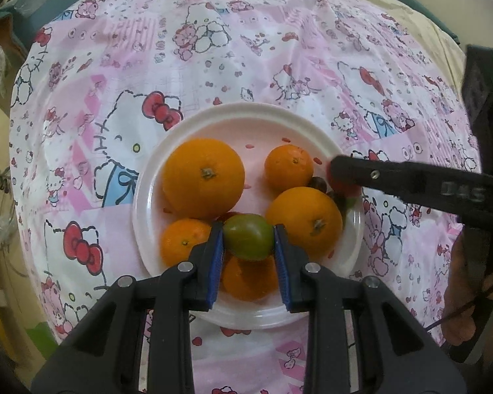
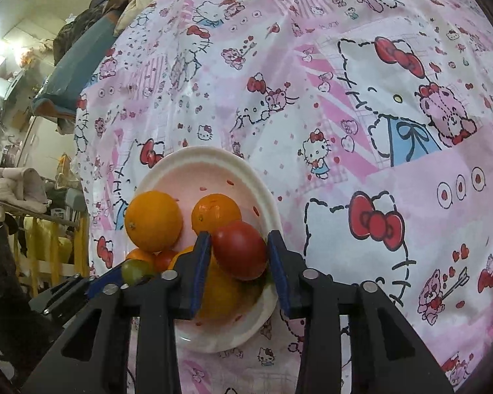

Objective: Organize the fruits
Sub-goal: 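Place the green grape and the red tomato on the plate, open both grippers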

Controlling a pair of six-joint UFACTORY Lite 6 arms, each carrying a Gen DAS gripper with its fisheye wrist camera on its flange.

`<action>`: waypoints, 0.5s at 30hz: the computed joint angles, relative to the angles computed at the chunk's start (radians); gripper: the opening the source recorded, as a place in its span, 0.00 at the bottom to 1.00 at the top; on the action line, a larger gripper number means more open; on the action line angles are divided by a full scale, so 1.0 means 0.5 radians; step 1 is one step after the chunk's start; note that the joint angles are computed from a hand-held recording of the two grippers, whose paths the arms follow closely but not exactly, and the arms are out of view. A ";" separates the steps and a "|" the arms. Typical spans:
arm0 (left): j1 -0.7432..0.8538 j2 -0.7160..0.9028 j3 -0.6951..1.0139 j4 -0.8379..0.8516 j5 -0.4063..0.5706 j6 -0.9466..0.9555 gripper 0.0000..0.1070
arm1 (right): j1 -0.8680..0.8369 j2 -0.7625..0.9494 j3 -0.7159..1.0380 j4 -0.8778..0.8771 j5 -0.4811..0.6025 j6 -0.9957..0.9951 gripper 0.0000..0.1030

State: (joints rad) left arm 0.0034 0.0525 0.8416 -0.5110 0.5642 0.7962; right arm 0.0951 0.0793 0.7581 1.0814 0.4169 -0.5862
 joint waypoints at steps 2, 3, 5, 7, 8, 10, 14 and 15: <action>-0.014 0.012 0.001 0.033 -0.005 -0.036 0.25 | -0.001 -0.067 -0.025 0.005 -0.012 0.002 0.56; -0.023 0.013 -0.002 0.062 -0.017 -0.066 0.26 | -0.001 -0.077 -0.022 -0.019 -0.011 0.028 0.57; -0.006 0.007 -0.007 0.035 -0.002 -0.037 0.35 | -0.016 -0.102 -0.022 -0.005 0.014 0.014 0.57; -0.002 -0.022 -0.018 0.039 -0.003 -0.042 0.51 | -0.015 -0.126 -0.023 -0.045 0.017 0.057 0.57; -0.009 -0.056 -0.037 0.074 -0.032 -0.080 0.65 | -0.012 -0.136 -0.022 -0.069 0.021 0.080 0.57; 0.016 -0.121 -0.067 0.032 -0.042 -0.013 0.68 | -0.019 -0.154 -0.026 -0.085 0.031 0.094 0.57; 0.073 -0.205 -0.087 0.029 0.004 0.032 0.68 | -0.027 -0.235 -0.044 -0.164 0.049 0.173 0.57; 0.096 -0.243 -0.103 0.022 0.007 0.047 0.68 | -0.023 -0.259 -0.048 -0.202 0.048 0.211 0.57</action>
State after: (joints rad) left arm 0.0512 -0.0688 0.7900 -0.5002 0.5678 0.8197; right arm 0.0834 -0.0501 0.7339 0.9804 0.4407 -0.4809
